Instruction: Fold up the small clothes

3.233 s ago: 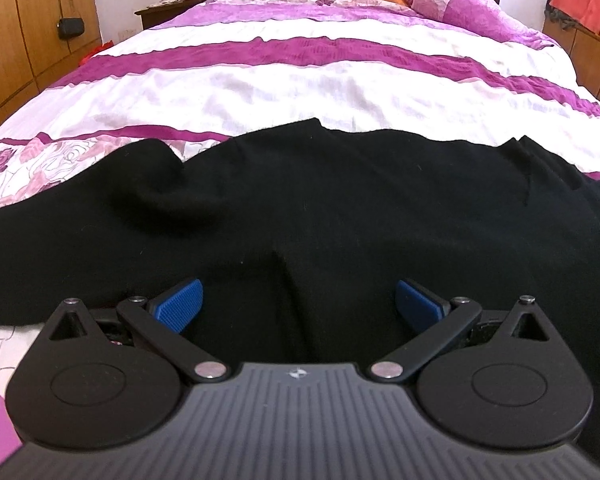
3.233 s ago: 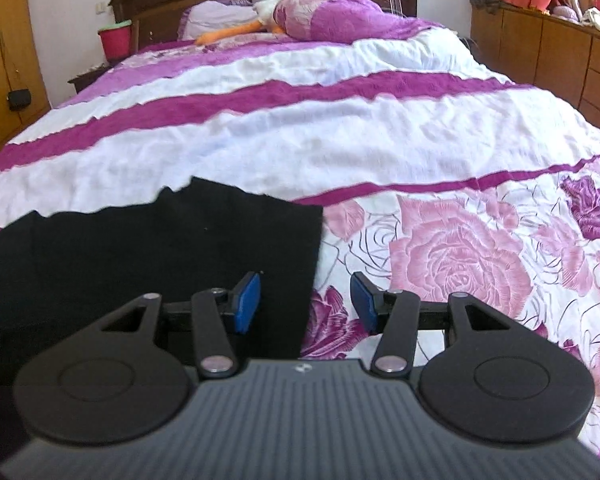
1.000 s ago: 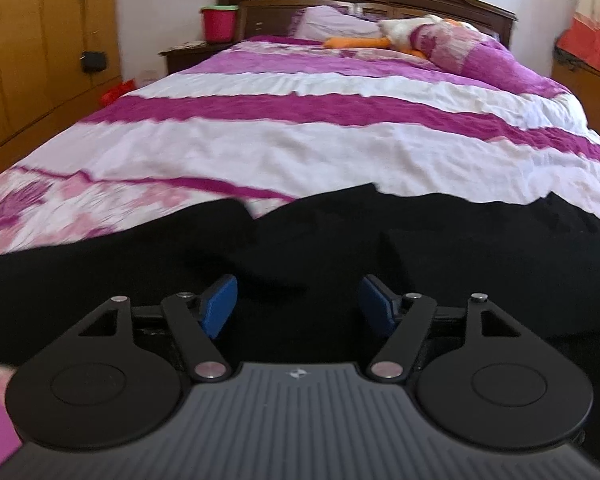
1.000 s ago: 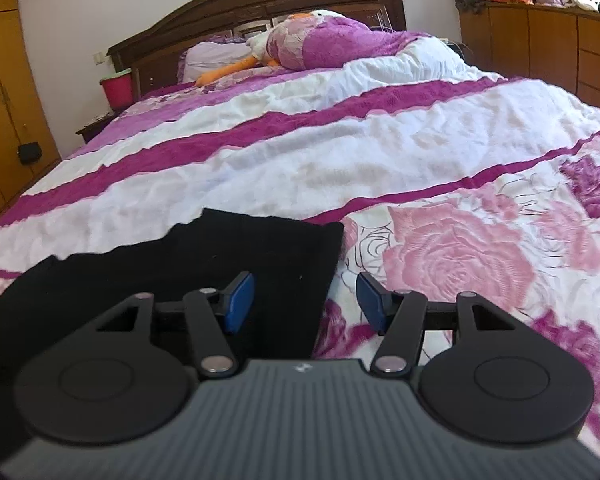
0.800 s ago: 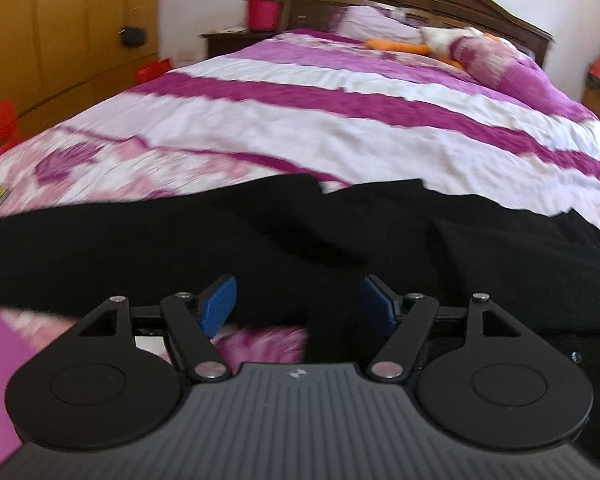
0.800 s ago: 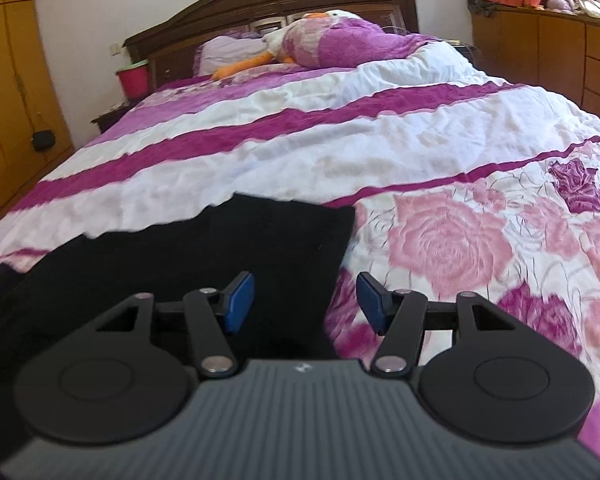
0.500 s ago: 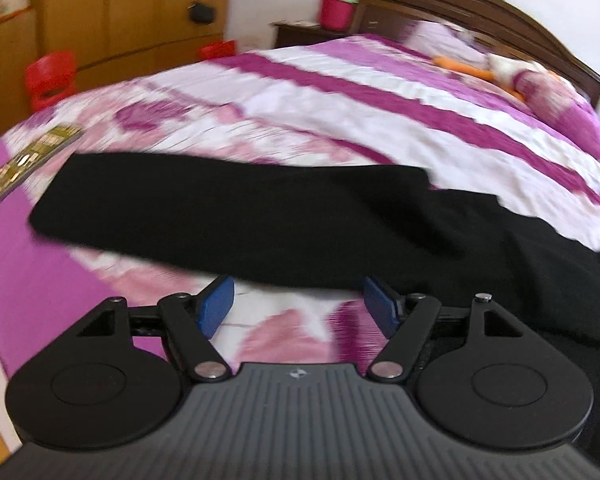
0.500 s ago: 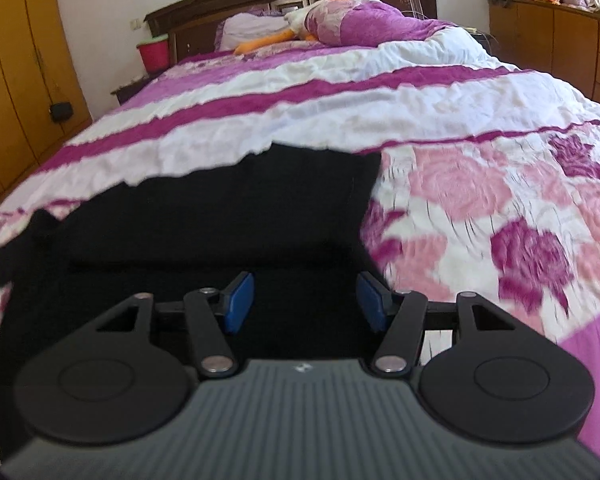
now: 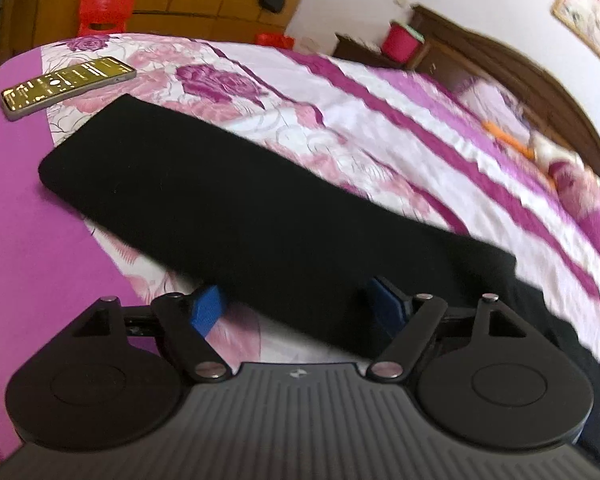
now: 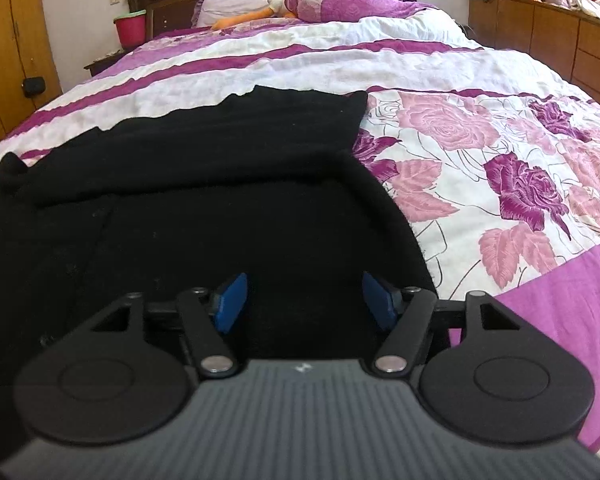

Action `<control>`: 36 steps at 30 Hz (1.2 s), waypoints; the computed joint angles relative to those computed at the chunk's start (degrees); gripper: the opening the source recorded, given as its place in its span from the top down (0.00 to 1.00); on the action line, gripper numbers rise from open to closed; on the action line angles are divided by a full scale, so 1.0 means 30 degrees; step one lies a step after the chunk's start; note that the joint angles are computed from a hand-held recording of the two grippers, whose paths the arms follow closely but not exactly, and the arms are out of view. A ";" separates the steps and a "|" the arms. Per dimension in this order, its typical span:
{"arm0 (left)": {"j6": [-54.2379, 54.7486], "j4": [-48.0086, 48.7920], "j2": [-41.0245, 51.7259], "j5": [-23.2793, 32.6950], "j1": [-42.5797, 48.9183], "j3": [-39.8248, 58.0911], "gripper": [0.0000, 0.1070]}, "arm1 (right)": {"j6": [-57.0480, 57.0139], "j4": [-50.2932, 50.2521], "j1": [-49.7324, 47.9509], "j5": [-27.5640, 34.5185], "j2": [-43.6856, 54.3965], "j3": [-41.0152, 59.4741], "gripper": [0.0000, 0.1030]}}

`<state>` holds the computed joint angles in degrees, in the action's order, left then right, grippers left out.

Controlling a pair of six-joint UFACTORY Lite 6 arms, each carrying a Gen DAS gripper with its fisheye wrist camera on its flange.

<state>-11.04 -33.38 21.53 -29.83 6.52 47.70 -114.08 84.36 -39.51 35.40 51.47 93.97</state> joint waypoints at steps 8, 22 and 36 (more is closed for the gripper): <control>0.0766 -0.0928 0.1827 -0.1473 0.0685 0.1818 0.64 | -0.0195 0.0469 -0.0107 0.0461 0.0379 0.0168 0.32; 0.2487 -0.0539 -0.6002 -0.4600 -0.0870 -0.3736 0.93 | 0.3021 -0.1647 -0.0629 0.1941 0.0473 0.1246 0.33; 0.7687 -0.3922 -0.6377 -0.3765 -0.6479 -0.0202 0.93 | 0.3217 -0.2399 -0.1810 0.4333 -0.1371 -0.0184 0.33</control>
<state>12.02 -45.15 2.40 -41.13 -12.91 47.09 -104.43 77.16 -44.94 48.40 47.35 93.42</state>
